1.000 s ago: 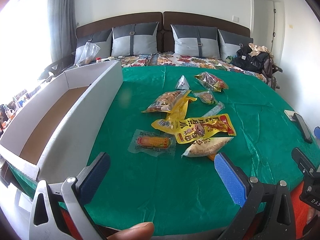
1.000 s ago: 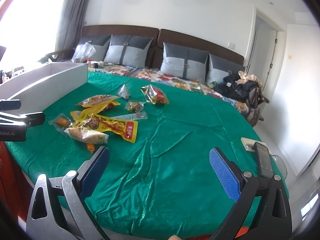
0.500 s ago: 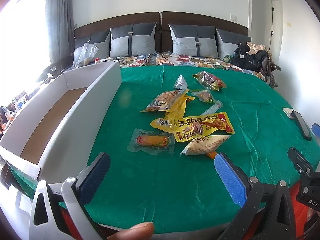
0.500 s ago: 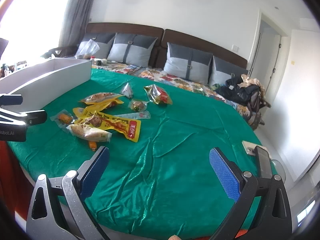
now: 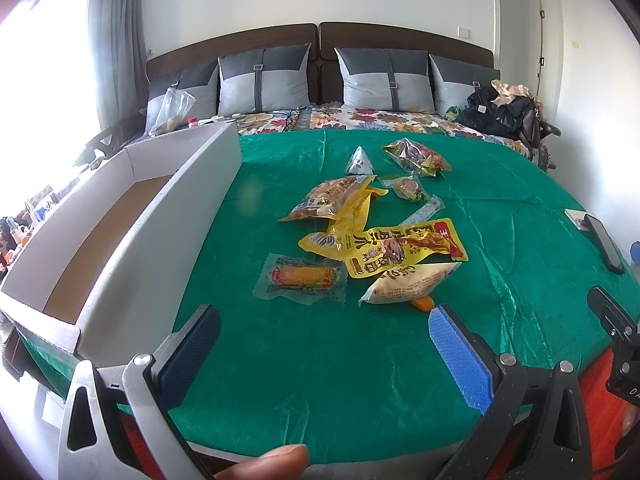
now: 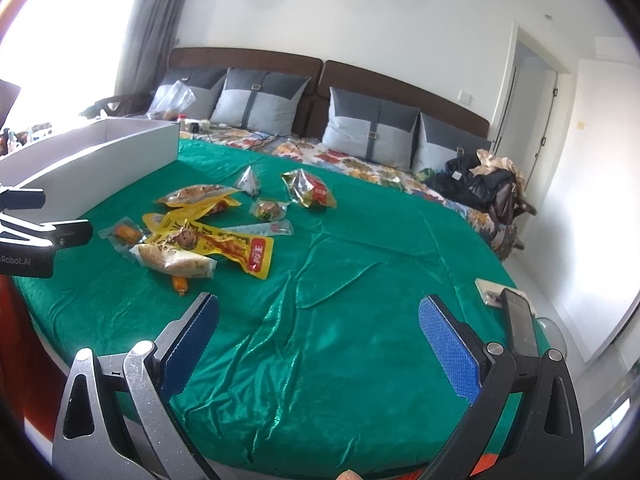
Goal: Organize snacks
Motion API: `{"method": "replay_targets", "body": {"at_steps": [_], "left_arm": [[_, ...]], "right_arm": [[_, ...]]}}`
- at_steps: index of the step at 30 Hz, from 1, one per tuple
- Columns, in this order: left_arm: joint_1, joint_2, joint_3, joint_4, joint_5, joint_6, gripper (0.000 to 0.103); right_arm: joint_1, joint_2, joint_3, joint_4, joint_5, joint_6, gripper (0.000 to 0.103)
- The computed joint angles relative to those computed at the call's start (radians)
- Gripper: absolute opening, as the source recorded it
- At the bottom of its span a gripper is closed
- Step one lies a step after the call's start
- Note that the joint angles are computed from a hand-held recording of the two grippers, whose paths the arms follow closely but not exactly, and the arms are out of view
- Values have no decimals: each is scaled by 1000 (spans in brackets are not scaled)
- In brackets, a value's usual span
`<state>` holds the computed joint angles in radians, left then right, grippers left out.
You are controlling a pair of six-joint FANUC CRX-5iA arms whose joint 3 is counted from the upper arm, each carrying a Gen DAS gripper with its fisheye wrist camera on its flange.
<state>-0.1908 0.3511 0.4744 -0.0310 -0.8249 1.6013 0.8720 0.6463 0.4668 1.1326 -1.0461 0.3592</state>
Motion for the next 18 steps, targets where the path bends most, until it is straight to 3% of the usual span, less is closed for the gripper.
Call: {"method": "replay_targets", "body": {"at_steps": [18], "left_arm": [[1,19,14,-10,-17,11,103]], "right_arm": [[0,8,24,-32,8,34,101]]}}
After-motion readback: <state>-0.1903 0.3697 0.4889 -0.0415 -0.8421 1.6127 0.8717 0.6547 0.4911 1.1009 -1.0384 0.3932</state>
